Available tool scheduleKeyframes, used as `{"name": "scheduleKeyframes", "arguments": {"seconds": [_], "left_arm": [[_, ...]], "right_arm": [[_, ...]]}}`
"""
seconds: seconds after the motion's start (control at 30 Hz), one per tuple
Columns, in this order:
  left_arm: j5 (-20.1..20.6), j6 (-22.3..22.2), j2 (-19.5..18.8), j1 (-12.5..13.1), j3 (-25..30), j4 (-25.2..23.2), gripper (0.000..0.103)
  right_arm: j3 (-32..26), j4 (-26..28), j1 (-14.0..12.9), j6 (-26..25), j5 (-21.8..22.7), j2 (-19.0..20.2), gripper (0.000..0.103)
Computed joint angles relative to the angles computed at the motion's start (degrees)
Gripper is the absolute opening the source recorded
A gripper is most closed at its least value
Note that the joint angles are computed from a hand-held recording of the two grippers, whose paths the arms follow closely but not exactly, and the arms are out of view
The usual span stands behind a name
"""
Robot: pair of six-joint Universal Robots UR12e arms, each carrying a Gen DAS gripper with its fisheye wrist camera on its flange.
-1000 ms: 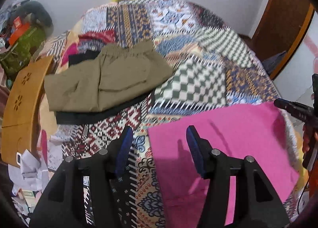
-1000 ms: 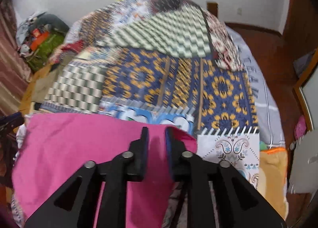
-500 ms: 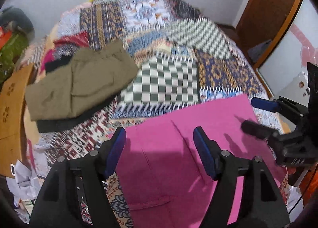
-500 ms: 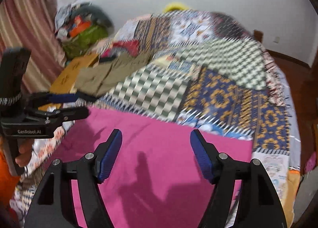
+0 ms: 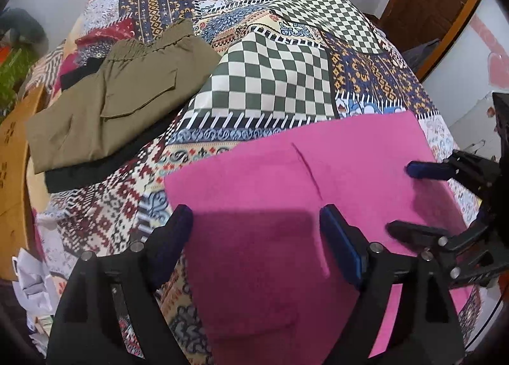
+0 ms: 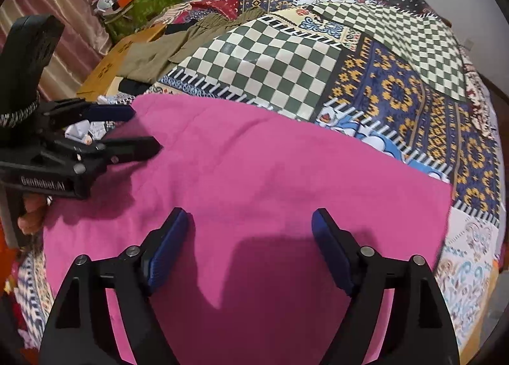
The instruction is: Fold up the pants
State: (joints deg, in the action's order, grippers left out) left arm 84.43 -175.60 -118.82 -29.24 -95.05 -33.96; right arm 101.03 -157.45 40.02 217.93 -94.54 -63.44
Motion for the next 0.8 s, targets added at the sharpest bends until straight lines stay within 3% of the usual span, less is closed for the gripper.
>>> {"name": "scheduleKeyframes", "arguments": {"seconds": [0.1, 0.27, 0.53, 0.8], "left_arm": [[1.8, 0.2, 1.7, -0.2, -2.5, 2.1, 0.084], [0.7, -1.8, 4.0, 0.4, -5.2, 2.6, 0.084], [4.2, -2.6, 7.7, -0.1, -10.4, 6.5, 0.084], [6.0, -3.5, 10.7, -0.2, -14.1, 8.3, 0.084]], "right_arm": [[1.2, 0.1, 0.6, 1.1, -0.7, -0.9, 0.079], [3.1, 0.2, 2.0, 3.5, -2.7, -2.6, 0.079], [5.3, 3.1, 4.2, 6.7, -6.5, -5.0, 0.082], [8.2, 2.5, 6.3, 13.1, -9.5, -7.2, 0.082]]}}
